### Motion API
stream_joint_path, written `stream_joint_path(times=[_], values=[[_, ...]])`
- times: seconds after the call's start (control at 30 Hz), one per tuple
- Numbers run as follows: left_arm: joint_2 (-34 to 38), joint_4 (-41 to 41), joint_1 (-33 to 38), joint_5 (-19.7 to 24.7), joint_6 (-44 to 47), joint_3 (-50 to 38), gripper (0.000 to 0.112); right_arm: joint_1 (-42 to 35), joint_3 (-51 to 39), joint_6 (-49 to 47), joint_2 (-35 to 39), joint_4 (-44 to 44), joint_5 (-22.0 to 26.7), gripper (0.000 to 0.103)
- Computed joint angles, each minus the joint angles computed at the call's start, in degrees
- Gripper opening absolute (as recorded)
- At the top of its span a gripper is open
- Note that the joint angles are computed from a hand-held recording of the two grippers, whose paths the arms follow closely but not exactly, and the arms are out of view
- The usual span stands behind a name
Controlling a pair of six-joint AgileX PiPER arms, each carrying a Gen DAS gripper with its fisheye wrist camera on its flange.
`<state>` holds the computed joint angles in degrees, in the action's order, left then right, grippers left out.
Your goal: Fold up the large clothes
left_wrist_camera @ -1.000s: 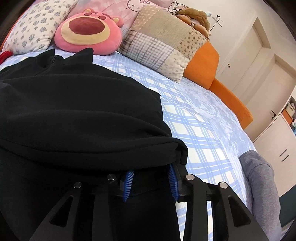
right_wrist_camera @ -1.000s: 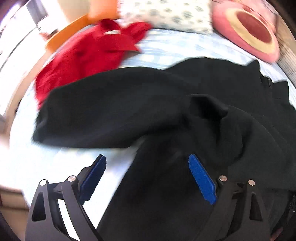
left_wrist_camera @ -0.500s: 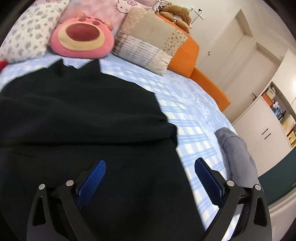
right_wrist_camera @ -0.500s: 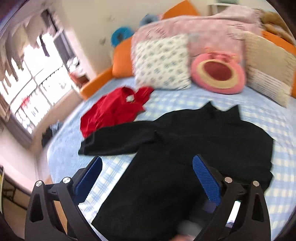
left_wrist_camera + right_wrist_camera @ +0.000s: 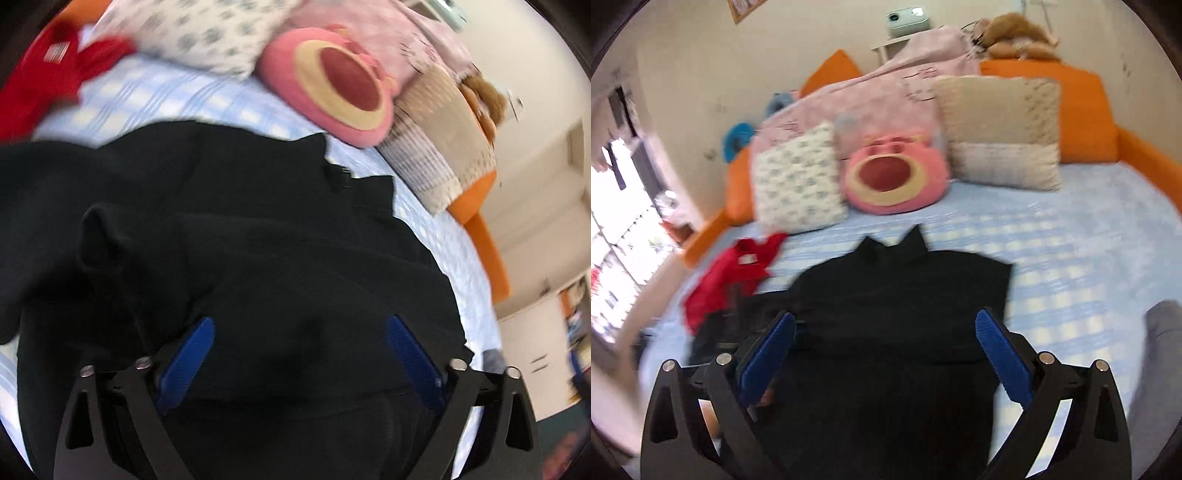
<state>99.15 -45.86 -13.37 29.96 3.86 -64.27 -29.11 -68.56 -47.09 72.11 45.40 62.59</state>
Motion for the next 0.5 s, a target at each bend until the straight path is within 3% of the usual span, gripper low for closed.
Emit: stream_joint_path(times=[0.07,0.13,0.23,0.43,0.5], values=[[0.2,-5.3,1.2,-1.0,7.9,2.1,0.083,4.6,3.4,1.4,1.2,-4.0,-6.7,0.06],[0.0,-3.2,0.2,-2.4,8.8,2.4,0.083,7.3,5.7,2.9,5.1,-5.3,-11.2,0.048],[-0.7,-4.0,-1.6,-5.1,10.4,4.1,0.088,9.4,7.3,5.6,10.0,-6.3,-16.4,0.046],[-2.6,-16.5,-3.1,-10.1,23.8,8.9,0.091,12.6,11.3,13.4,17.3,-12.8,-29.2,0.044],[-3.4,-13.4,-5.3,-13.3,21.8,10.0,0.093,13.8,11.7,15.9,19.5,-15.8,-31.7,0.044]])
